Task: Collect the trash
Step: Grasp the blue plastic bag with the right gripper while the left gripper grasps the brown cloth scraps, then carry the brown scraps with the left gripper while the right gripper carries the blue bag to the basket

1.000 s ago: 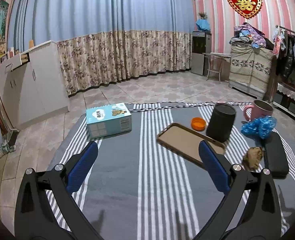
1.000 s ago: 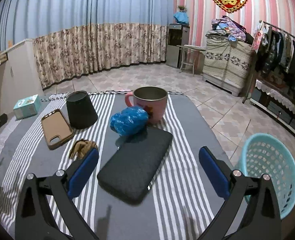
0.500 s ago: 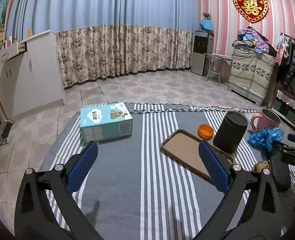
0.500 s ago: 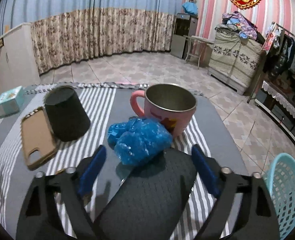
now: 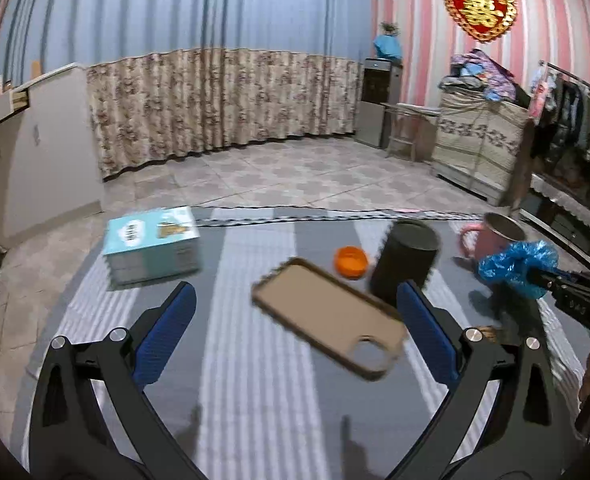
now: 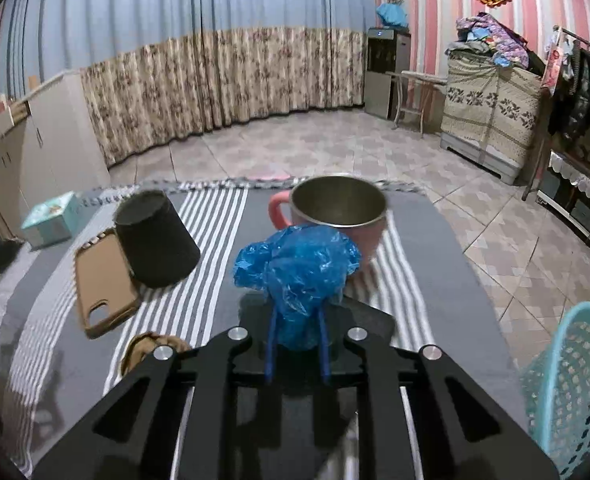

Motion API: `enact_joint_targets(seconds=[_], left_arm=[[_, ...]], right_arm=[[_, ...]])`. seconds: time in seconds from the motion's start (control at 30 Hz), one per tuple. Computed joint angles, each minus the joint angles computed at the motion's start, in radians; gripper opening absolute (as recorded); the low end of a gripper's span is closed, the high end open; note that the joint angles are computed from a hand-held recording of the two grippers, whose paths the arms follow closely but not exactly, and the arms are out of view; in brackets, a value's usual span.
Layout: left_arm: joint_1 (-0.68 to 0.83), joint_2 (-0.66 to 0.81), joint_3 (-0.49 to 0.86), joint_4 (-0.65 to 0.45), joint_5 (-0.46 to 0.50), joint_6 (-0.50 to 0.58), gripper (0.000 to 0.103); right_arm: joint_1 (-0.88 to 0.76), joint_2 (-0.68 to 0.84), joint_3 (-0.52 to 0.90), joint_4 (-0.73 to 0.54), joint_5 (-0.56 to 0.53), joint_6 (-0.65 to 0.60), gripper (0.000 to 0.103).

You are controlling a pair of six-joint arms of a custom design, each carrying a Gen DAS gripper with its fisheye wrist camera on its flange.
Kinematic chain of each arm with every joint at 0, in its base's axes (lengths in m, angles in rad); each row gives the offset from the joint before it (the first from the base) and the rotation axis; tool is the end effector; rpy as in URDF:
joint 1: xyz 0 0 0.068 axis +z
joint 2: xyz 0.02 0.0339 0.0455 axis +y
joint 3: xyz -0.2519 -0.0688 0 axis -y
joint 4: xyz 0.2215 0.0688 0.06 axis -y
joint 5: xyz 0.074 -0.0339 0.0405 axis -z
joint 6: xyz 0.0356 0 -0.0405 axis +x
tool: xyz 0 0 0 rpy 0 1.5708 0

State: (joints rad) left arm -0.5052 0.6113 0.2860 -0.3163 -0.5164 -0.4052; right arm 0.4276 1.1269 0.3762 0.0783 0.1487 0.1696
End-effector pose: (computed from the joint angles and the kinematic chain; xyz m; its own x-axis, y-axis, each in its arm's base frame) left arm 0.1195 -0.0460 0.1813 -0.5108 -0.1092 -0.8528 -0.1378 0.9895 -0.0442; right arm 0.1843 0.0782 0.1657 -0.6101 -0.0946 -0.7867 -0.2046 0.9780 0.0411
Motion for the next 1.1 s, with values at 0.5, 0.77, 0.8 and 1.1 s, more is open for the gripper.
enact_joint_targets(seconds=[0.5, 0.77, 0.8, 1.1], left_arm=[[-0.408, 0.633, 0.157, 0.231, -0.121, -0.254, 0.092], [-0.367, 0.831, 0.219, 0.302, 0.028, -0.258, 0.067], [-0.355, 0.841, 0.222, 0.307, 0.054, -0.252, 0.055], [-0.409, 0.835, 0.272, 0.227, -0.035, -0.285, 0.046]], right_arm=[[-0.425, -0.639, -0.054, -0.527, -0.265, -0.204, 0.016], [-0.883, -0.681, -0.068, -0.649, -0.587, -0.442, 0.016], [-0.930, -0.677, -0.066, -0.659, -0.618, -0.472, 0.016], [-1.403, -0.517, -0.008, -0.772, -0.918, -0.823, 0.016]])
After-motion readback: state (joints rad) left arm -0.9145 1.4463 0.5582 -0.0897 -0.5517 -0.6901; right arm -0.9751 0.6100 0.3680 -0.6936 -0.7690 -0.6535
